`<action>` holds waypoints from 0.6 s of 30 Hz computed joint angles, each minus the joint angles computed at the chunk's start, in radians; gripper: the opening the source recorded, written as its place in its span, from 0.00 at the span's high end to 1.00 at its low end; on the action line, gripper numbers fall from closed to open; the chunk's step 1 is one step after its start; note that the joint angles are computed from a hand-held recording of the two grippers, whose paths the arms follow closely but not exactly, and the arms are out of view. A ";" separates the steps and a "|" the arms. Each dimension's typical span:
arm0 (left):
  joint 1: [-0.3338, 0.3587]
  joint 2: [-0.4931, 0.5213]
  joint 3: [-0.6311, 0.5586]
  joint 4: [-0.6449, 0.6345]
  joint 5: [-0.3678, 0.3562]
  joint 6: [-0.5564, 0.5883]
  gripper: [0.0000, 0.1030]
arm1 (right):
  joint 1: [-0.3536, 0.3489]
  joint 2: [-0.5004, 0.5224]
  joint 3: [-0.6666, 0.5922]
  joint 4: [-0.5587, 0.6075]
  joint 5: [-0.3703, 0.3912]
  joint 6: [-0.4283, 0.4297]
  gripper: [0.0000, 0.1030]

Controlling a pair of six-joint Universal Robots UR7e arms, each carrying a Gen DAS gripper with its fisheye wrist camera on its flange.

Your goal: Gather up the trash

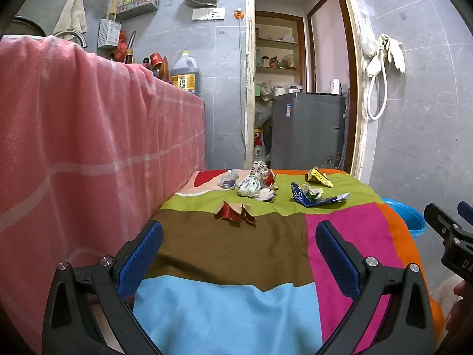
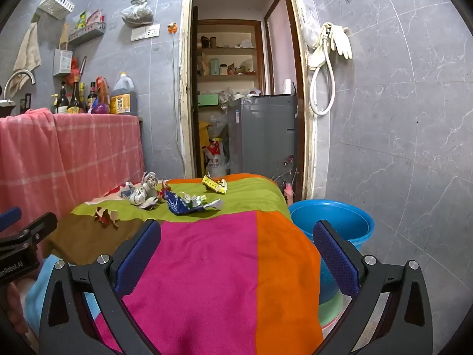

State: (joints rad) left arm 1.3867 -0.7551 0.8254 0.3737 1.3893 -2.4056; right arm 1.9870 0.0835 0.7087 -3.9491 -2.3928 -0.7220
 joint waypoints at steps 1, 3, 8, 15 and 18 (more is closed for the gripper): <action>0.000 0.000 0.001 -0.001 0.000 0.001 0.02 | 0.000 -0.003 0.004 0.006 -0.003 0.007 0.00; 0.000 0.000 0.000 0.000 0.001 -0.003 0.02 | 0.000 -0.002 0.003 0.004 -0.002 0.005 0.00; 0.002 0.003 -0.009 0.008 0.005 -0.010 0.02 | 0.000 -0.002 0.004 0.000 0.001 0.005 0.00; 0.000 -0.001 0.001 -0.002 0.002 -0.003 0.02 | 0.000 -0.001 0.002 0.000 0.001 0.003 0.00; 0.000 -0.002 0.003 -0.004 0.003 0.000 0.02 | 0.000 0.000 0.002 -0.001 0.002 0.002 0.00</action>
State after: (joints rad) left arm 1.3866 -0.7568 0.8287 0.3701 1.3923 -2.4053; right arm 1.9868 0.0832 0.7107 -3.9506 -2.3911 -0.7198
